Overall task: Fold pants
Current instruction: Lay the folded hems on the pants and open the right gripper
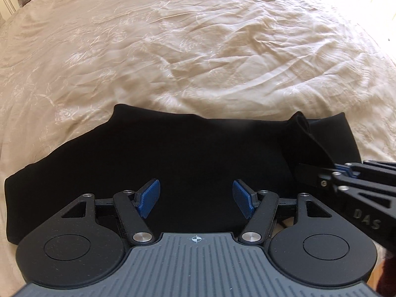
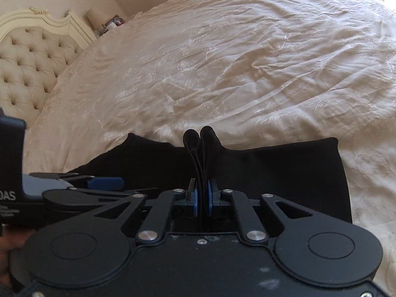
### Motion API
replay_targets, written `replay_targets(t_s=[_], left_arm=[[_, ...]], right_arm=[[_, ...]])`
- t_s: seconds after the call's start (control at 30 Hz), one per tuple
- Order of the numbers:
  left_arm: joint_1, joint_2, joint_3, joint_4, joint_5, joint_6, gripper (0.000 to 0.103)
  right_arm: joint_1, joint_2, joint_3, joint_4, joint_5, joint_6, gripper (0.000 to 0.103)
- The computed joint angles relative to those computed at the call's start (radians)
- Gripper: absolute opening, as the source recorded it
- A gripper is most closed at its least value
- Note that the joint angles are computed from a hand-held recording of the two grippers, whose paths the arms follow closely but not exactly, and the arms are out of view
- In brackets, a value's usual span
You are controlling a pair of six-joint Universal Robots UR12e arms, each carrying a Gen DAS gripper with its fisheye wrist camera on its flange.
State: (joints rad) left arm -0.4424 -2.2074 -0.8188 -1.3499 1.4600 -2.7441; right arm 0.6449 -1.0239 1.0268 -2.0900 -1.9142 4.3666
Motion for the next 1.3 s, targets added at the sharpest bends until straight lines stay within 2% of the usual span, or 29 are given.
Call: replay_targets(t_s=[0.1,0.3,0.33,0.37,0.43,0.47,0.6,0.73,0.8,0.87,0.93,0.97,1.0,1.1,1.23,1.3], left_arm=[[0.017,0.005,-0.011,0.005,-0.002,0.014,0.064],[0.035,0.005,-0.012,-0.006,-0.014,0.022,0.064],[0.036,0.004,-0.011,-0.01,-0.016,0.024,0.064],[0.035,0.003,-0.01,-0.014,-0.017,0.026,0.064],[0.032,0.002,-0.007,-0.018,-0.019,0.026,0.064],[0.03,0.002,-0.006,-0.018,-0.02,0.022,0.064],[0.018,0.002,-0.003,0.003,-0.025,-0.009,0.062],[0.001,0.001,0.005,0.023,-0.035,-0.057,0.063],[-0.011,-0.003,0.013,0.019,-0.036,-0.05,0.063],[-0.028,-0.006,0.012,0.026,-0.018,-0.039,0.063],[-0.044,-0.006,0.002,0.029,-0.005,-0.023,0.063],[-0.05,-0.005,-0.007,0.033,0.0,-0.014,0.063],[-0.058,-0.005,-0.014,0.032,0.012,-0.008,0.063],[-0.076,-0.014,-0.018,-0.004,0.061,-0.007,0.063],[-0.093,-0.04,0.0,-0.096,0.135,-0.034,0.064],[-0.089,-0.039,-0.003,-0.103,0.134,-0.072,0.064]], right_arm=[[0.008,0.063,-0.087,0.103,-0.009,0.015,0.009],[0.015,0.109,-0.149,0.171,-0.055,0.073,0.01],[0.013,0.112,-0.155,0.172,-0.055,0.074,0.012],[0.012,0.111,-0.151,0.16,-0.047,0.073,0.02],[0.0,0.107,-0.138,0.122,-0.005,0.066,0.027],[-0.002,0.106,-0.139,0.117,0.003,0.061,0.027],[0.001,0.069,-0.079,0.017,0.001,0.027,0.029],[0.009,-0.004,0.033,-0.108,-0.024,0.036,0.029],[0.015,-0.033,0.067,-0.092,-0.065,0.061,0.03],[0.016,-0.066,0.107,-0.034,-0.106,0.153,0.03],[0.007,-0.096,0.143,0.034,-0.103,0.244,0.022],[0.003,-0.107,0.158,0.059,-0.094,0.268,0.008],[-0.004,-0.121,0.175,0.088,-0.077,0.288,0.003],[-0.022,-0.146,0.223,0.106,-0.028,0.293,0.004],[-0.037,-0.159,0.257,0.111,0.037,0.248,0.003],[-0.041,-0.158,0.263,0.101,0.05,0.226,0.004]])
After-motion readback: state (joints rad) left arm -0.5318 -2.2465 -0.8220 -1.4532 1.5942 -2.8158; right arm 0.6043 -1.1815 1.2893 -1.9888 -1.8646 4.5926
